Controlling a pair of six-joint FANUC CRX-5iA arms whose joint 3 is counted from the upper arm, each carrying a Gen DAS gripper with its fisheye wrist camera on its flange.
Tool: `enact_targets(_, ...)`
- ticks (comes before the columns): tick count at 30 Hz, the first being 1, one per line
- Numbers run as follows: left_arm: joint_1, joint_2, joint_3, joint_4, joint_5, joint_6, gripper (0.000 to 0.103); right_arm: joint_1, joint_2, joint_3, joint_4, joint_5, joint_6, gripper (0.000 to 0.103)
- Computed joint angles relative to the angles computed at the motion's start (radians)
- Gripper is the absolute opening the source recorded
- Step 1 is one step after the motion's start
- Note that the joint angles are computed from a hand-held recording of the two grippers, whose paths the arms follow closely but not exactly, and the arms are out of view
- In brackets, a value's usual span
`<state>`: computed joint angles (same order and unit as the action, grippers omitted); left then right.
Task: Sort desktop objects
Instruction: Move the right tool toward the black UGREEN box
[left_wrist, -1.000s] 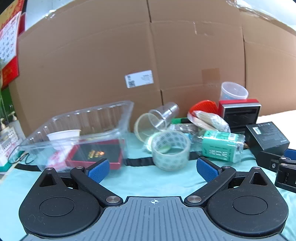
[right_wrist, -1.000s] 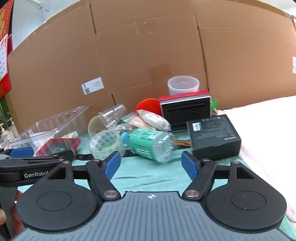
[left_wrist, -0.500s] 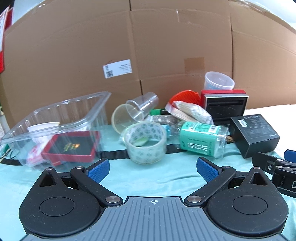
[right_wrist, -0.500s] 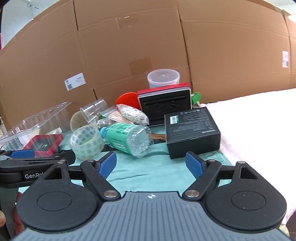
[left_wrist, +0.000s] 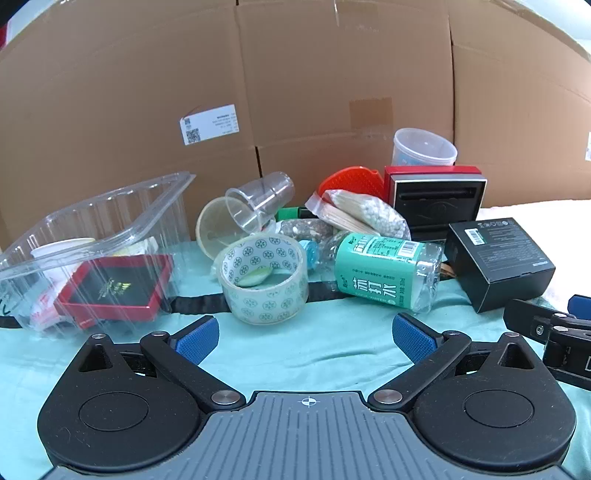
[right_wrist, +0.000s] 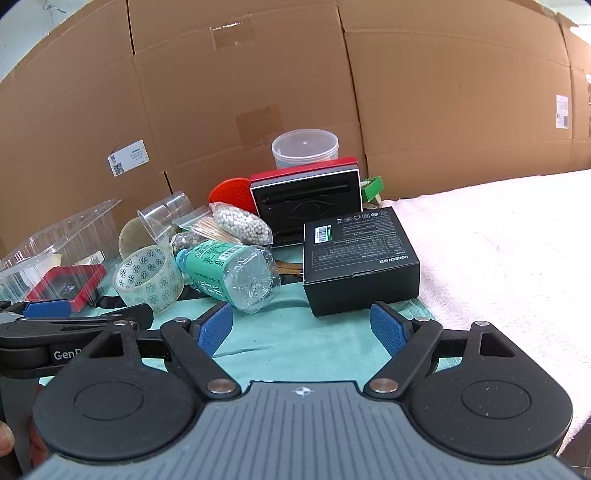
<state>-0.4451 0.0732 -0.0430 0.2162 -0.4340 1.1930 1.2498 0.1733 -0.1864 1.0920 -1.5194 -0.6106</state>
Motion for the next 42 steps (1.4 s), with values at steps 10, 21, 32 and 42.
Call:
enact_targets(10,-0.002,0.033,0.026,-0.023,0.007,0.003,0.103,-0.026,-0.002,-0.007,-0.003,0.040,0.005,0.085)
enact_targets(21,0.058,0.080,0.036,0.058,0.038,-0.008,0.103,-0.104,0.033,0.033,0.076,0.202,0.061,0.082)
enact_targets(32,0.045,0.083,-0.045,0.393,0.122,-0.297,0.103,-0.119,0.041,0.053,0.074,0.100,0.075,0.082)
enact_targets(42,-0.163,0.073,-0.193,0.988,0.221,-0.951,0.103,-0.074,-0.082,-0.087,0.005,-0.081,-0.029,0.079)
